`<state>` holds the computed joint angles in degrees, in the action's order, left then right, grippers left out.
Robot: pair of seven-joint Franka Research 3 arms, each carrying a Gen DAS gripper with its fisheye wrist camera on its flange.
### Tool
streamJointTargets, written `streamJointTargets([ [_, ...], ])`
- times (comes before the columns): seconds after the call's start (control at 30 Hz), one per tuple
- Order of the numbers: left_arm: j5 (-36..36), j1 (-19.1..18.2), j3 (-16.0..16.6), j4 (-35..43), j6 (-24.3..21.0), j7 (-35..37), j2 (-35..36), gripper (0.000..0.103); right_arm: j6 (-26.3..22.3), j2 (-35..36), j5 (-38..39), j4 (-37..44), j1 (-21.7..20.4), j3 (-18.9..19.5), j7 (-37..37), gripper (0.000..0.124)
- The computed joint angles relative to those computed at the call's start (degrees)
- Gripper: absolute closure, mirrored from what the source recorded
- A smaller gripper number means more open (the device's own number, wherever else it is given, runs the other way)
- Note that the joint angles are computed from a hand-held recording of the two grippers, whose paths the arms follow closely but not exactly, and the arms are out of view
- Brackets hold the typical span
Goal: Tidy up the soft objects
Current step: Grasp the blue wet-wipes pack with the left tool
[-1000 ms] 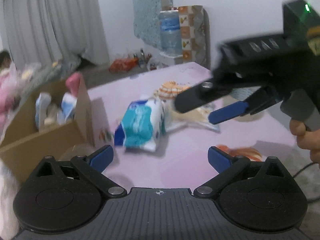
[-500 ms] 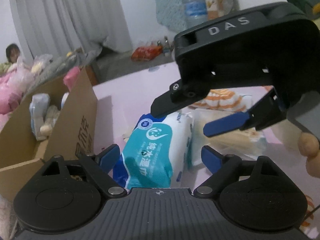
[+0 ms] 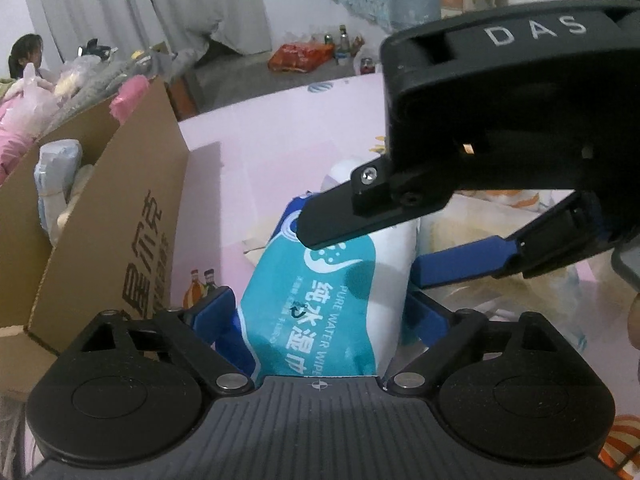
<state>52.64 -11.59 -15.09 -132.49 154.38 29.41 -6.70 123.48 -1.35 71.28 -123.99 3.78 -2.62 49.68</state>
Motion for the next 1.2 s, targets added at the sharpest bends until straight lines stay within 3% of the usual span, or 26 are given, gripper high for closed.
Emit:
streamJointTargets([
  [0.27, -13.15, -1.11, 1.53, -1.71, 3.16, 10.83, -1.38, 0.010, -3.56, 1.03, -0.77, 0.98, -0.70, -0.15, 0.97, 0.067],
  [0.53, -28.68, -4.03, 2.22, -6.75, 5.27, 23.62, -6.04, 0.010, -5.50, -2.52, -4.00, -2.20, -0.91, -0.81, 1.60, 0.067],
  [0.87, -46.75, -11.83, 5.99, -15.38, 5.17, 38.12, -15.17, 0.010, -8.82, -11.16, -9.62, -10.30, -0.91, -2.72, 2.50, 0.067],
  [1.07, -49.97, -13.22, 5.36, -20.17, 6.15, 38.51, -19.98, 0.010, -6.43, -18.40, -9.09, -17.75, -0.30, -3.32, 2.46, 0.067],
  [1.2, -47.36, -11.52, 3.13, -22.15, 7.11, 36.06, -21.80, 0.013, -2.63, -22.43, -8.32, -21.52, 1.00, -3.07, 1.81, 0.067],
])
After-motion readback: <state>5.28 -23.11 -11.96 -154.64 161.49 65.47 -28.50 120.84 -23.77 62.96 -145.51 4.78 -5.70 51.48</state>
